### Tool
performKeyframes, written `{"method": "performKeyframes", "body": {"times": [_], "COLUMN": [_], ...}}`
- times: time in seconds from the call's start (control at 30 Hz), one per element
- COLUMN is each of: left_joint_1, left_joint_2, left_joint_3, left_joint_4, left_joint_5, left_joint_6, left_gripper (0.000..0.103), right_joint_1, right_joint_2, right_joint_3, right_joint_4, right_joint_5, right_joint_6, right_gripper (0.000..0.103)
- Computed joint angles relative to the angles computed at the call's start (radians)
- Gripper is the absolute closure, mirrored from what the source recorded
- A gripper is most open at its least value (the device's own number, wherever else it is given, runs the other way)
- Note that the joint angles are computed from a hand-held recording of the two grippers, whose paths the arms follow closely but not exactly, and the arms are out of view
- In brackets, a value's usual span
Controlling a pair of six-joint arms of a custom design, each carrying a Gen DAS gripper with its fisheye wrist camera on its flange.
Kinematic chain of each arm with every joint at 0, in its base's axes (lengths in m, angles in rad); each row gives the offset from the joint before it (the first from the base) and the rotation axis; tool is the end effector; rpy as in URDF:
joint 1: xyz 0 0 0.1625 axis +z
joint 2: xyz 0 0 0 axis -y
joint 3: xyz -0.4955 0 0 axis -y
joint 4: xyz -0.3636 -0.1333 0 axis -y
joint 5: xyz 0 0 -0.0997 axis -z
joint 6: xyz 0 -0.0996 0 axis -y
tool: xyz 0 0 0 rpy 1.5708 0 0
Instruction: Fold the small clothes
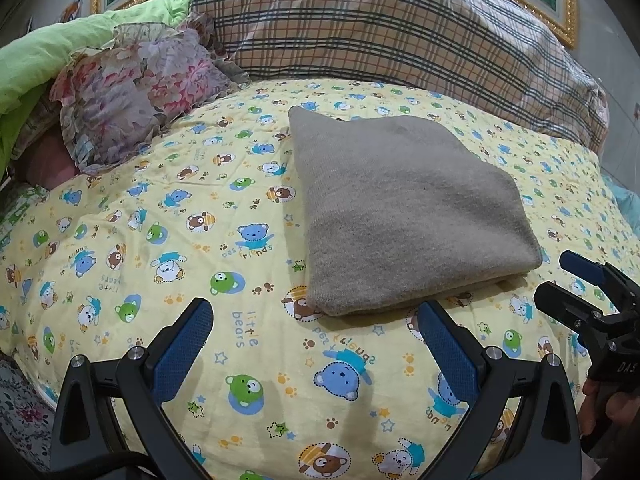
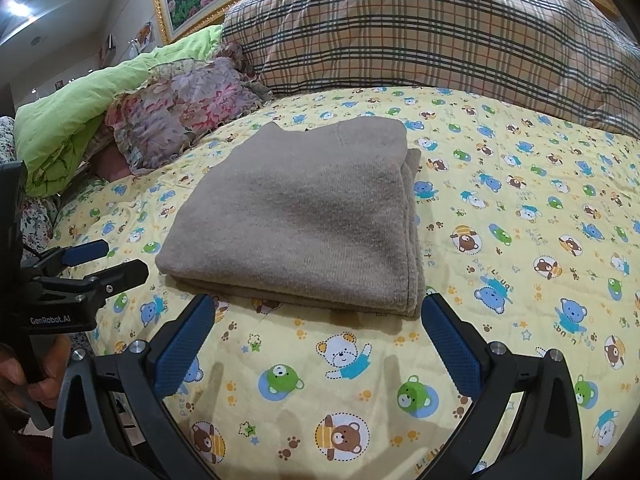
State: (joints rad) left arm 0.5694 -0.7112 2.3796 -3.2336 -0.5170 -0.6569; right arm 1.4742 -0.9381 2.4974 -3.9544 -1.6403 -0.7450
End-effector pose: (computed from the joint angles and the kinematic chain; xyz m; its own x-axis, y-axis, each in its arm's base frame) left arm -0.2515 -0.4221 0.0743 -0.7221 0.0025 -0.6918 0.5067 0.6827 -0.5264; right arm 0.0836 -0.4480 0.2042 -0.7707 -0.3502 0.5323 -0.6217 0.5965 -0.5076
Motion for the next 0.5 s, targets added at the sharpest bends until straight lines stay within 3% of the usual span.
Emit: {"method": "performKeyframes", "body": {"times": [0.5], "left_joint_1": [-0.002], "left_joint_2": [-0.004], "left_joint_3": [-0.009], "left_joint_4": [0.019], "left_joint_5": [-0.001], "left_joint_6": [-0.001], "left_gripper": [0.001], "right_joint_1": [0.005], "right_joint_2": [-0.015], "right_joint_3": [-0.016], "right_joint_4": [0.034], "right_joint_5": [0.005], "right_joint_6": [0.004], "right_gripper": [0.000]}}
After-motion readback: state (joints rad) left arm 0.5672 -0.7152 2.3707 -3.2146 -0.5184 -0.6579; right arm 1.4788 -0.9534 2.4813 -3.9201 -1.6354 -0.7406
